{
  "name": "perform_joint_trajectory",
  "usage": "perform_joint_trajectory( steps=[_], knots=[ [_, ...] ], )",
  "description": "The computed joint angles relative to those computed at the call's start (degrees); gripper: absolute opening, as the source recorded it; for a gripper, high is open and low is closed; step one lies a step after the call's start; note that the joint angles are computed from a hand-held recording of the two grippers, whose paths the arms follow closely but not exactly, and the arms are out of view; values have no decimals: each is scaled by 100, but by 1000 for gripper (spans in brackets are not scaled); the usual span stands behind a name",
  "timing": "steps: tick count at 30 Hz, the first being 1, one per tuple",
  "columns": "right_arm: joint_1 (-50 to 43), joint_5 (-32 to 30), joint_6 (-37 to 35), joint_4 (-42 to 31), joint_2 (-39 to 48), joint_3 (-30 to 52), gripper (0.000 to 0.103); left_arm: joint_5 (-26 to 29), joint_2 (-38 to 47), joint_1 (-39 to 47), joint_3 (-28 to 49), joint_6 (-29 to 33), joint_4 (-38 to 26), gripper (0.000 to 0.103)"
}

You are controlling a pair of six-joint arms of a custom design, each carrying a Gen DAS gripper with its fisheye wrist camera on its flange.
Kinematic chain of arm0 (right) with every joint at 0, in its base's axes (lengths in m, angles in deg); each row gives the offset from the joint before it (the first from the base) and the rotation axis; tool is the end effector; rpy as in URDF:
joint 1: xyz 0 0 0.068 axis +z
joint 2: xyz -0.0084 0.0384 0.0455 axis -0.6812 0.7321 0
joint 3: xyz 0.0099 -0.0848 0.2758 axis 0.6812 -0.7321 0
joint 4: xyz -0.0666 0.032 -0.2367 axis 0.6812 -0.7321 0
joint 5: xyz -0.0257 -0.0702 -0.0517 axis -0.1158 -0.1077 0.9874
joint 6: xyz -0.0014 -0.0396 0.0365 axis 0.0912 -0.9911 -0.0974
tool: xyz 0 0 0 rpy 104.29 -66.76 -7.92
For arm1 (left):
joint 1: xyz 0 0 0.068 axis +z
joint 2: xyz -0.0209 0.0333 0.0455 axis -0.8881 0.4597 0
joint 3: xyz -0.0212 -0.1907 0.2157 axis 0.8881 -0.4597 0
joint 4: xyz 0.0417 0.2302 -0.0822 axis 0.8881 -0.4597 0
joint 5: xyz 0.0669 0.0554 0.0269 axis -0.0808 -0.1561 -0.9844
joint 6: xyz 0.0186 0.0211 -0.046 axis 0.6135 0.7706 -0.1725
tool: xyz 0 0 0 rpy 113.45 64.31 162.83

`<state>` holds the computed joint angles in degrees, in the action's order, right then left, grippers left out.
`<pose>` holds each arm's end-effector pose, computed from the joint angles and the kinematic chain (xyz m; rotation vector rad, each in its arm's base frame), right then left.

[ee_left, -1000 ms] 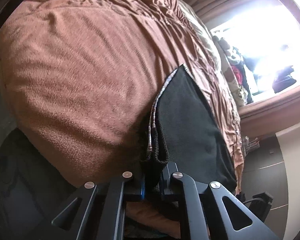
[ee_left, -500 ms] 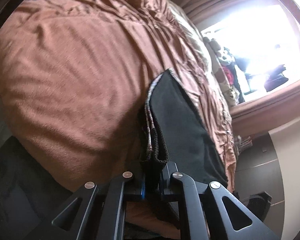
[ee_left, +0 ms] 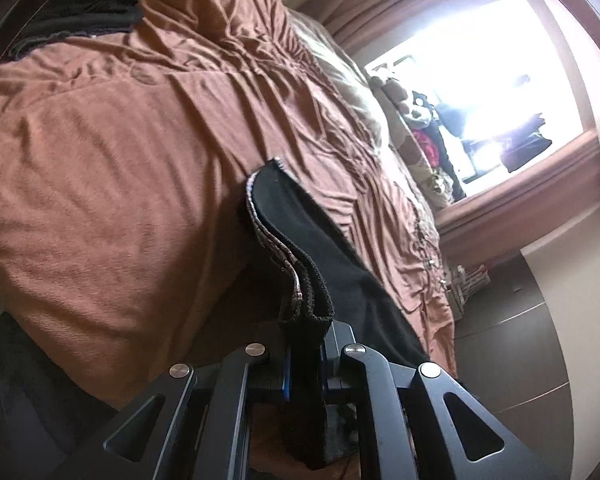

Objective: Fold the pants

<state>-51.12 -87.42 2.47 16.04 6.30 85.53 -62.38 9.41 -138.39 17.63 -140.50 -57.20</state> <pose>0.2535 -0.0157 0.2227 -0.5423 2.5796 0.7007 0.0665 -0.1493 0.2236 -1.0113 1.9792 -0.7033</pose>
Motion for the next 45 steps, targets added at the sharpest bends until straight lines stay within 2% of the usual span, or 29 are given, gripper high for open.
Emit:
perform_joint_trajectory(
  steps=[5, 11, 17, 18, 19, 20, 22, 36, 45],
  knots=[
    [-227, -139, -457, -491, 62, 114, 10, 119, 99, 320, 265, 907, 472, 10],
    [-321, -148, -581, -441, -191, 18, 12, 447, 339, 749, 679, 2052, 1101, 10],
    [-1120, -579, -1295, -889, -369, 167, 14, 1002, 792, 1231, 1189, 3103, 1649, 10],
    [-1248, -628, -1373, -958, -371, 222, 18, 1089, 902, 1294, 1311, 3221, 1683, 10],
    [-1329, -629, -1339, -921, -401, 239, 32, 1214, 1012, 1381, 1420, 3365, 1762, 10],
    [-1513, -658, -1423, -942, -465, 279, 51, 1343, 1121, 1464, 1522, 3513, 1849, 10],
    [-1875, -859, -1626, -976, -618, 293, 63, 1473, 1334, 1533, 1727, 3698, 1922, 10],
    [-3693, -1622, -3081, -2226, 211, 1041, 63, 2487, 2960, 1811, 3150, 4624, 2515, 10],
    [-4459, -1782, -3491, -2838, 903, 1762, 63, 3309, 4162, 1936, 4224, 4978, 2674, 10]
  ],
)
